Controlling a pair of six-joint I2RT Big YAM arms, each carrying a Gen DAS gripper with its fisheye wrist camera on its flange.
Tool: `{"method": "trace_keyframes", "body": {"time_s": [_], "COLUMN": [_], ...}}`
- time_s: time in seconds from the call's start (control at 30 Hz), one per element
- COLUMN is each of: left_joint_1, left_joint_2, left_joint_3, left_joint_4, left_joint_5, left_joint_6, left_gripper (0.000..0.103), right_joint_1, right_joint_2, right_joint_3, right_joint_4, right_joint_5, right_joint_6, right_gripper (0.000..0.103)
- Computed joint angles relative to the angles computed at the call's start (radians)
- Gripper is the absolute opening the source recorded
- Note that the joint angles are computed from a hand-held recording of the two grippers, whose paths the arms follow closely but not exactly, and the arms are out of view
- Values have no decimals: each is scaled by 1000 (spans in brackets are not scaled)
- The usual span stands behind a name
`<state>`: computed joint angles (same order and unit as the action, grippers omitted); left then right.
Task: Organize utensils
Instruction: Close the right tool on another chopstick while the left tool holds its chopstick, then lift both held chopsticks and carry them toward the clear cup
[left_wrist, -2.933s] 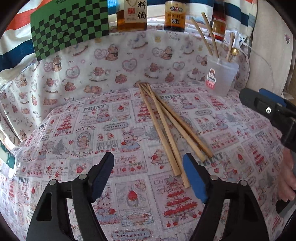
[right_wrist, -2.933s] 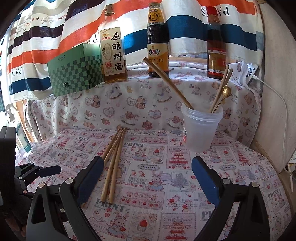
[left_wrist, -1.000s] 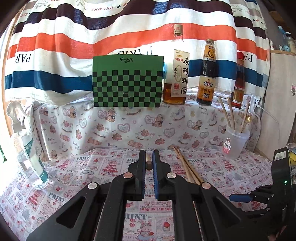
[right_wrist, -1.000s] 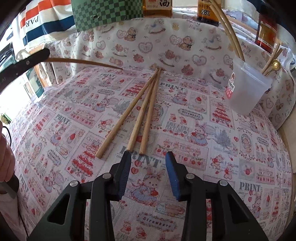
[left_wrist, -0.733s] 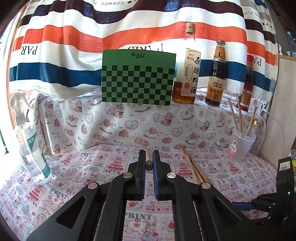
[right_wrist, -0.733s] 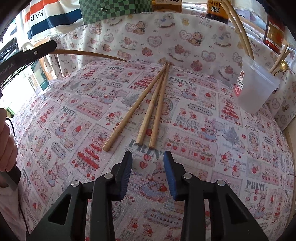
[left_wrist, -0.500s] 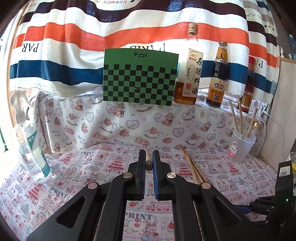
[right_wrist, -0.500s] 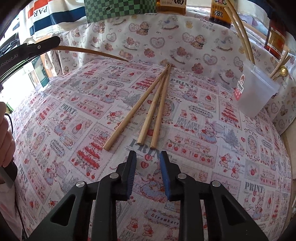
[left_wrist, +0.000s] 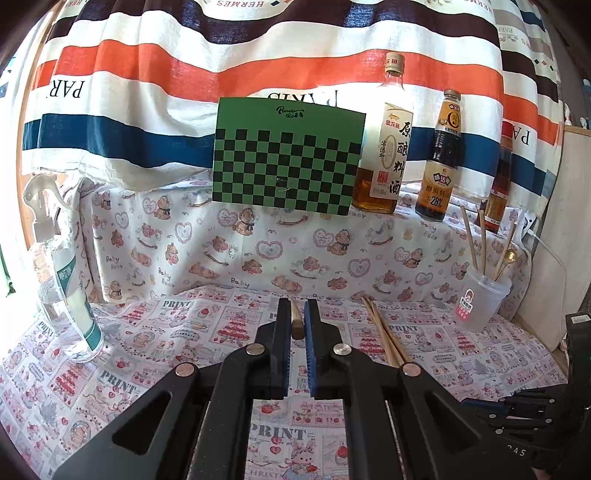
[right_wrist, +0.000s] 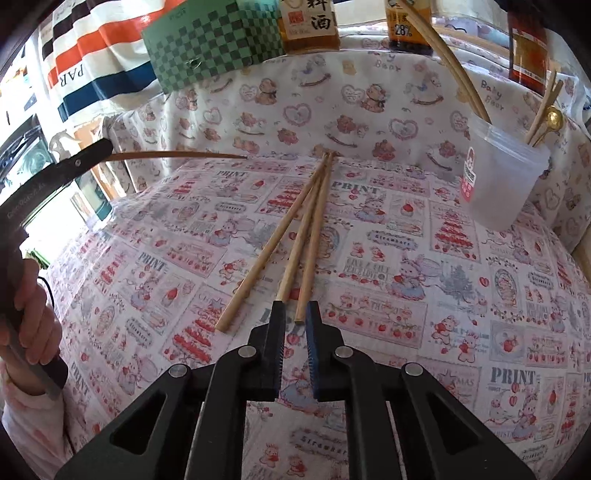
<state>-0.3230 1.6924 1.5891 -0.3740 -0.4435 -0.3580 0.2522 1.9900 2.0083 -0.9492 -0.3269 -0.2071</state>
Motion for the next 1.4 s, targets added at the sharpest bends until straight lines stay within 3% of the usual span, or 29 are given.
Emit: {"method": "trace_keyframes", "body": {"time_s": [0.13,0.4,0.53,0.77,1.0,1.03,1.07,1.1,1.13,1.27,1.4], "left_joint_1": [-3,-9,-8,-9,-10,-11,-11,-11,-11,-11,-14], "left_joint_2": [-1,-12,-14,-19,-20,-20,-19,-19,-19,-18,-14], "left_joint_3": [-1,-15,-22,-26,-25,-25,-25,-24,-25,-23,-19], "left_joint_4": [5,36,47,53,52,52,52,52,52,49,44], "left_joint_5": [0,-16,-17,-12,-11,-11,-12,-12,-13,-11,-13], "left_joint_6": [7,7,11,10,10,9,9,9,10,11,13], "left_gripper": [6,6,6,6,6,6,6,6,6,6,6], "right_joint_1": [19,38,32,-6,-21,-23,-22,-20,-15,10,18], "right_joint_2": [17,6,16,63,10,6,7,14,18,50,80], "right_joint_3": [19,-17,1,88,11,4,7,18,21,59,98], "right_joint_4": [-55,-20,-32,-101,37,52,54,42,41,10,-18], "right_joint_5": [-2,58,71,-45,-83,-95,-105,-109,-97,4,56], "right_joint_6": [-42,-73,-61,26,92,96,93,82,77,53,71], "right_gripper": [19,19,9,6,6,7,14,29,35,36,29]}}
